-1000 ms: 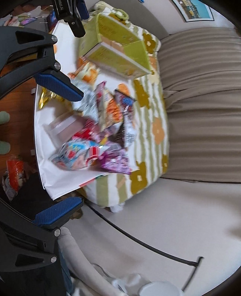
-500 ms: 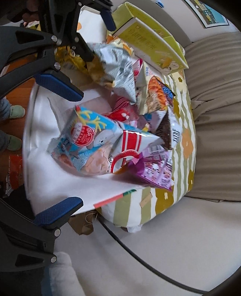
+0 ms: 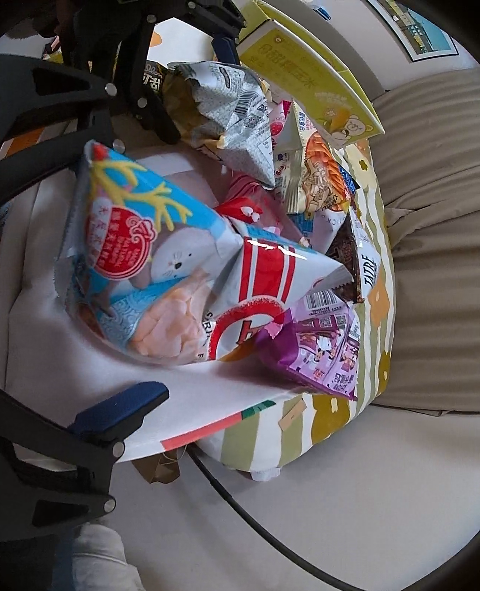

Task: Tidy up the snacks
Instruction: 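Lift the silver bag with the left gripper while the right lifts the seal bag toward the box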

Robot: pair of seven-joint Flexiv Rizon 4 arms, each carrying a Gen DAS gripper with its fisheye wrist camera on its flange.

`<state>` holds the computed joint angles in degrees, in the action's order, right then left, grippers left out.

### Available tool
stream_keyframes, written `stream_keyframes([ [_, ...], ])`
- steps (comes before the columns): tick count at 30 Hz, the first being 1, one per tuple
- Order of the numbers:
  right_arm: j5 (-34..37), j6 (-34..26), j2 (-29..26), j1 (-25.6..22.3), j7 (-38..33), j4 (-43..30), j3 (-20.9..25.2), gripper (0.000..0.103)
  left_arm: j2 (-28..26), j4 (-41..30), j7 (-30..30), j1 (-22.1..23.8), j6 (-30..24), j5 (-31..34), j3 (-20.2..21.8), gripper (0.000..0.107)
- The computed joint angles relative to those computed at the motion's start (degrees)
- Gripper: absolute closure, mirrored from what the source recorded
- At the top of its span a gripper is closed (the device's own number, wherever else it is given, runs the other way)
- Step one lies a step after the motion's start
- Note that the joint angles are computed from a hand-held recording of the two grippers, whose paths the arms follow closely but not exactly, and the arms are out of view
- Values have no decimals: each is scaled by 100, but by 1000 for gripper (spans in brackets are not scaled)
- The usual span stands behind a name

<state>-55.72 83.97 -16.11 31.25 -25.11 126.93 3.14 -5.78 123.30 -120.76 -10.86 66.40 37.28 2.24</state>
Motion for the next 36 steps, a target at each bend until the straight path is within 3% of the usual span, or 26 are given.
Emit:
stream_keyframes([
  [2,-10,13,-27,7,7,-18,-5,18,-22,48,177,39,50,-198,-20,39],
  [7,151,50,-82,30,-111,-46,3,28,32,114,148,9,81,-180,-2,41],
  [10,-63,125,-39,108,83,2,-152,37,116,135,106,-3,73,-171,-18,41],
  [12,-235,240,6,119,252,47,-230,49,201,138,94,3,21,-150,-41,41],
  [16,-893,314,187,67,770,103,-349,52,411,183,84,21,-98,-211,-139,41],
  [21,-986,230,449,-247,842,113,14,52,861,262,59,86,-328,-360,-298,41],
  [26,-684,112,716,-409,410,-3,371,52,1526,352,-107,308,-510,-653,-419,41],
  [30,-11,-9,759,-396,-395,-376,675,52,2028,380,-144,712,-587,-817,-442,41],
  [36,684,-314,372,37,-1218,-1305,832,52,2357,397,456,1366,-399,-1137,-171,41],
])
